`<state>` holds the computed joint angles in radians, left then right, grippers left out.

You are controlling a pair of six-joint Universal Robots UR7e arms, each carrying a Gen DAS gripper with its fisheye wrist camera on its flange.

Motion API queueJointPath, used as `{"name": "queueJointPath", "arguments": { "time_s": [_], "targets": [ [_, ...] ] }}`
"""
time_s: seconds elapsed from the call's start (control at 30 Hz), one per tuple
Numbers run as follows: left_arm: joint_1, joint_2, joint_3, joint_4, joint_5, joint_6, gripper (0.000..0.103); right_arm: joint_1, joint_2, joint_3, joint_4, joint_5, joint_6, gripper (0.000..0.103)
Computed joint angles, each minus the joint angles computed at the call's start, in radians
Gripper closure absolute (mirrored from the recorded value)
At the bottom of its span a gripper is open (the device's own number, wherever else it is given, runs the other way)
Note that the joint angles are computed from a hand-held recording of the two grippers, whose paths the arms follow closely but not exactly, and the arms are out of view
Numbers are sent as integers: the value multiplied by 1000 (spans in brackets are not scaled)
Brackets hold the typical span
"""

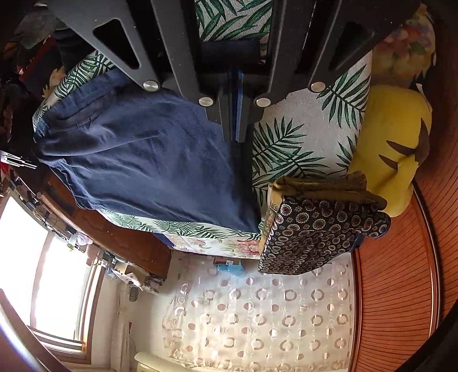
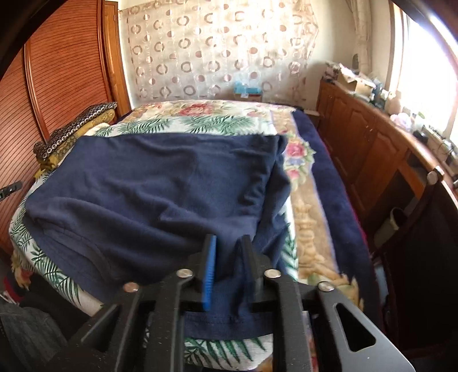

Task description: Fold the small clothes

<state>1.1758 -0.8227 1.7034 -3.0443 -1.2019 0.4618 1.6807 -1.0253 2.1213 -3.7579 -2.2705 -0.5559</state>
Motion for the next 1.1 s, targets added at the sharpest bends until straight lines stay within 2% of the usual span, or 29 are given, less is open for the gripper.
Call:
{"name": "queueJointPath", "arguments": {
  "time_s": [0.07, 0.1, 0.13, 0.2, 0.27, 0.33, 0.53, 0.7, 0.93, 1.1],
  "targets": [
    [-4, 2, 2, -6, 8, 8, 83, 10, 2, 9, -26, -7, -10, 71],
    [-5, 5, 1, -14, 9, 15, 67, 19, 8, 12, -43, -12, -14, 69],
    [-5, 7, 5, -26, 8, 25, 62, 22, 14, 10, -53, -10, -21, 68],
    [-6, 10, -1, -17, 7, 27, 59, 28, 23, 14, -70, -6, -26, 64],
    [-8, 15, -5, -11, 13, 25, 48, 27, 35, 17, -77, 7, -26, 62],
    [-7, 17, -8, -5, 8, 24, 32, 25, 48, 11, -69, 20, -23, 59],
    [-9, 27, -6, -9, 36, 24, 29, 21, 98, -32, -45, 60, -31, 51],
    [-7, 30, -7, -5, 43, 21, 29, 11, 139, -85, 17, 104, -17, 50],
    [2, 33, -7, 2, 48, 13, 29, -2, 211, -171, 109, 120, -27, 50],
    [11, 33, -7, 6, 50, 1, 29, -11, 249, -220, 157, 85, -29, 49]
  ]
}}
